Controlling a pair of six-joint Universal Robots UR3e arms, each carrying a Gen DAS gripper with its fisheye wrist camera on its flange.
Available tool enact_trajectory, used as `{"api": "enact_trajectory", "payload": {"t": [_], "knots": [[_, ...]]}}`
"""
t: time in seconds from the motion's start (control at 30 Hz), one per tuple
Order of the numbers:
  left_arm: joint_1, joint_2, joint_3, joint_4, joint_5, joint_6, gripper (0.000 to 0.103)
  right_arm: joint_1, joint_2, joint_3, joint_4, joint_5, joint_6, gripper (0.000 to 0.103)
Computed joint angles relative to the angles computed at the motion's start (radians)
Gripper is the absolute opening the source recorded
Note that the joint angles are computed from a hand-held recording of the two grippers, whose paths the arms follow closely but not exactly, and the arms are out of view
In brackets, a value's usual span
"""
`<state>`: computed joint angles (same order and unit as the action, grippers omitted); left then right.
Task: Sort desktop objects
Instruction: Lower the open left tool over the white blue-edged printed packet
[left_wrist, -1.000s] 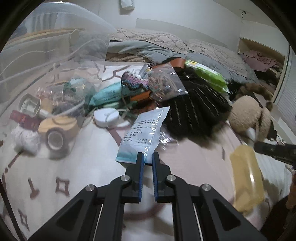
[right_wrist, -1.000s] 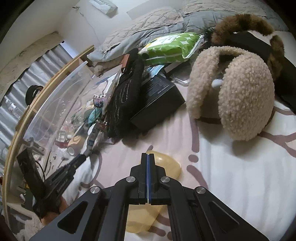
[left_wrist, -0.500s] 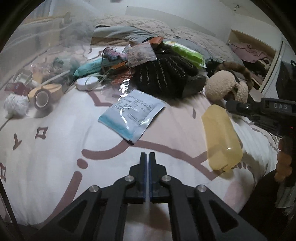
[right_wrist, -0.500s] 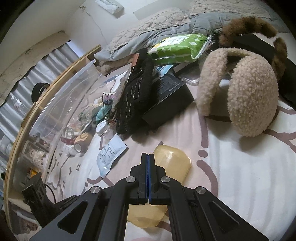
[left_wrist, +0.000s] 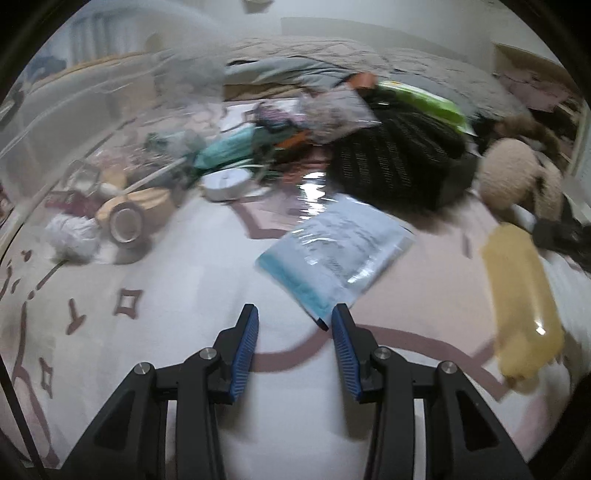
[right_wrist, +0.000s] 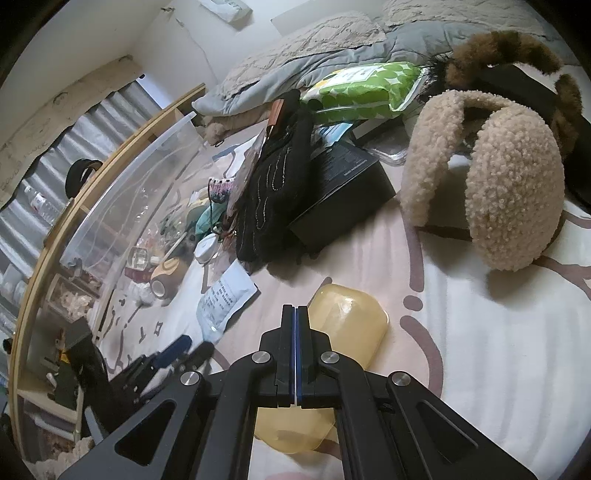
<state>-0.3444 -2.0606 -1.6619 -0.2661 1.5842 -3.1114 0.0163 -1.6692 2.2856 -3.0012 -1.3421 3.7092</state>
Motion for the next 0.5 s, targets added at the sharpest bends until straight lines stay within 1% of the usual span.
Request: {"api": "enact_trajectory", "payload": {"t": [0.17,0.23,0.27,0.3,0.33,0.37,0.4,0.43,0.5], "knots": [[0.028,-0.036,0.077,-0.050,0.061,-0.051,0.042,0.005,0.004,-0.005,-0.001,0.001,0.000,0.000],[0.057,-0.016,0.061,-0.064,0.005,-0.069,0.057,0.003,0.003,-0.003,-0.004,0.005,0.000,0.000],[0.079,0.007,0.035,-0.063,-0.057,-0.076,0.081,0.001,0.003,0.000,-0.009,0.010,-0.001,0.000],[0.091,0.026,0.012,-0.059,-0.105,-0.080,0.099,-0.001,0.003,0.001,-0.011,0.013,-0.002,0.000],[0.103,0.051,-0.019,-0.043,-0.162,-0.077,0.103,-0.001,0.003,0.000,-0.013,0.016,-0.002,0.000],[0.104,0.062,-0.031,-0.032,-0.195,-0.067,0.103,-0.002,0.004,-0.001,-0.013,0.019,-0.003,0.000],[0.092,0.066,-0.022,-0.038,-0.207,-0.050,0.103,0.000,0.006,-0.003,-0.012,0.020,-0.004,0.000],[0.080,0.060,-0.006,-0.045,-0.205,-0.038,0.103,0.000,0.008,-0.007,-0.010,0.021,-0.006,0.000],[0.041,0.023,0.067,-0.092,-0.168,-0.022,0.103,0.003,0.014,-0.014,-0.005,0.021,-0.010,0.000]]}}
